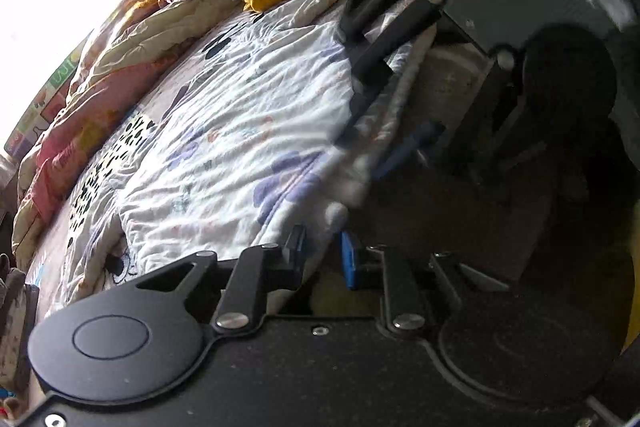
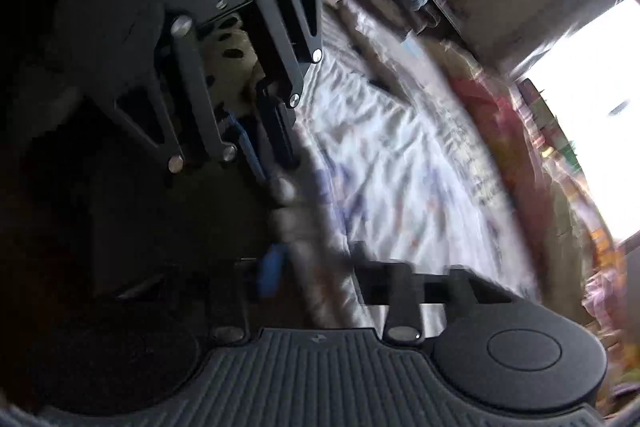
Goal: Fold clothes
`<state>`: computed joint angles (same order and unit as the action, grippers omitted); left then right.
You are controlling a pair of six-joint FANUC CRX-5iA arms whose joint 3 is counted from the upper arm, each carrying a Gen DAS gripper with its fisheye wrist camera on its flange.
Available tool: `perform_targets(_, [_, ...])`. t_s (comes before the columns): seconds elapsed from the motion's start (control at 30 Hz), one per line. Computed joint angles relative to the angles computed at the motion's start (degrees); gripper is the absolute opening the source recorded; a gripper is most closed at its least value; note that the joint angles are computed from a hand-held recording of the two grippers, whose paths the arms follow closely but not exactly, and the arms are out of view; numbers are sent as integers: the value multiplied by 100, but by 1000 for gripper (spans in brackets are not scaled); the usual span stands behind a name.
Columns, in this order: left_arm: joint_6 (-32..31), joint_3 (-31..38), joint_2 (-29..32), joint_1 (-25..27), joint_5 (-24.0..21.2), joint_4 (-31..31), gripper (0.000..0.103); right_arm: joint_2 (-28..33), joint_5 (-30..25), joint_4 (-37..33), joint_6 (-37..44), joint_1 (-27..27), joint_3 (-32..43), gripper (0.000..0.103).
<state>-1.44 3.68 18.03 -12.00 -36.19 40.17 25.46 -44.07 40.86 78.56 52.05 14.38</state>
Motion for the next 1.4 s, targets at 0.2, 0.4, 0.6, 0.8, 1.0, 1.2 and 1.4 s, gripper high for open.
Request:
perform_targets(0.2, [-297, -98, 7, -122, 17, 655, 6, -431, 530, -1804, -1086, -518, 515, 8])
perform_targets(0.4, [111, 73, 204, -229, -65, 468, 8, -212, 142, -2383, -369, -557, 1041, 8])
perform_targets(0.6, [720, 417, -42, 288, -1250, 216, 24, -45, -616, -2634, 314, -335, 1223, 17])
perform_targets(0.8, [1276, 286, -301, 502, -381, -128, 32, -508, 353, -2030, -344, -277, 416, 34])
perform_targets(1.0, [2420, 559, -2, 345, 136, -1448, 11, -223, 893, -593, -954, -253, 67, 55])
perform_targets(1.2, [3751, 1061, 2, 481, -627, -1771, 7, 45, 591, -558, -253, -176, 275, 33])
perform_targets(1.4, [4659, 1995, 378, 642, -1914, -2167, 17, -66, 530, -668, 32, -112, 226, 40])
